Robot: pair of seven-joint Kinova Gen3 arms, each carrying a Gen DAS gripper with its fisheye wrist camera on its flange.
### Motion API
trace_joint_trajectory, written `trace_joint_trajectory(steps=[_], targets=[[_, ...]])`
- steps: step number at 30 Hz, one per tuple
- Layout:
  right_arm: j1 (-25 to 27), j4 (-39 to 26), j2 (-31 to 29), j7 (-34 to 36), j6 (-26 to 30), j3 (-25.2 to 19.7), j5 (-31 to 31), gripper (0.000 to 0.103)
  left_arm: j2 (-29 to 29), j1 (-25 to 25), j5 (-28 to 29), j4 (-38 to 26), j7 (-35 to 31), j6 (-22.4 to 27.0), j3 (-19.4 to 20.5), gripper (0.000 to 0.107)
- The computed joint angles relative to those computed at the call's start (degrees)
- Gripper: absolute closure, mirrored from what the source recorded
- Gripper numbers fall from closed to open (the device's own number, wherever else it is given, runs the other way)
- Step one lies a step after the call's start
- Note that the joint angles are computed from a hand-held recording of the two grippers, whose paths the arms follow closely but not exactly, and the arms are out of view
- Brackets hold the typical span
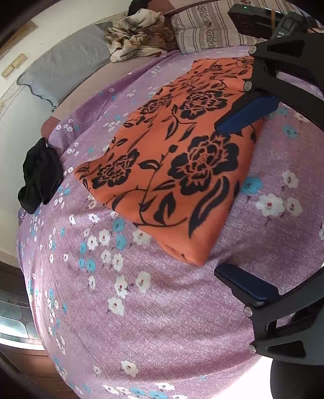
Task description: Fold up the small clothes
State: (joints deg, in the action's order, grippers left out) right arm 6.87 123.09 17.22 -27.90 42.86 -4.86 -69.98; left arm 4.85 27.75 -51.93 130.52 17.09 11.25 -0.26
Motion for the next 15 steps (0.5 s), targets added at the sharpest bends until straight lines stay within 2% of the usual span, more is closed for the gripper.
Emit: trace_joint_trajectory(steps=[2, 3, 4, 5, 7, 8, 10, 12, 14, 15], targets=[[-0.30, -0.12, 0.13, 0.22, -0.37, -0.14, 0.08, 0.074, 0.39, -0.21, -1.86, -1.06, 3.14, 0.19, 0.27, 0.005], [-0.72, -0.04, -0.10, 0.55, -1.18, -0.32, 0.14, 0.074, 1.16, -0.30, -1.40, -2.15, 3.40, 1.69, 0.72, 0.009], [-1.45, 0.07, -0.66, 0.56, -2.36, -0.58, 0.37, 0.074, 2.67, 0.67, 0.00, -3.77, 2.72, 4.02, 0.14, 0.017], [-2.03, 0.28, -1.14, 0.81, -3.49, -0.80, 0.55, 0.074, 4.30, 2.58, 2.17, -5.40, 1.10, 6.35, -1.50, 0.023], [-2.62, 0.68, -1.80, 1.36, -4.88, -1.09, 0.81, 0.074, 6.27, 6.28, 4.47, -8.38, -0.62, 11.01, -4.31, 0.050], [-2.63, 0.62, -1.87, 1.38, -4.85, -1.08, 1.08, 0.074, 6.91, 6.54, 5.59, -9.76, -1.71, 13.17, -4.15, 0.057], [-1.60, -0.03, -1.31, 0.69, -2.81, -0.77, 1.74, 0.074, 7.00, 3.89, 6.71, -10.96, -2.20, 14.70, -1.13, 0.079], [-0.36, -0.63, -0.53, 1.18, 1.05, 0.75, 0.35, 0.074, 6.96, 1.63, 7.18, -12.37, -3.20, 16.39, 1.68, 0.085], [2.89, 0.33, -1.33, 5.15, 2.32, -0.10, -3.67, 0.074, 6.47, 3.61, 4.22, -13.51, -2.92, 20.06, 2.19, 0.089], [3.37, 0.90, -2.07, 7.33, 2.61, 0.64, -5.68, 0.073, 6.36, 6.20, 1.89, -14.40, -2.59, 22.19, 1.45, 0.090]])
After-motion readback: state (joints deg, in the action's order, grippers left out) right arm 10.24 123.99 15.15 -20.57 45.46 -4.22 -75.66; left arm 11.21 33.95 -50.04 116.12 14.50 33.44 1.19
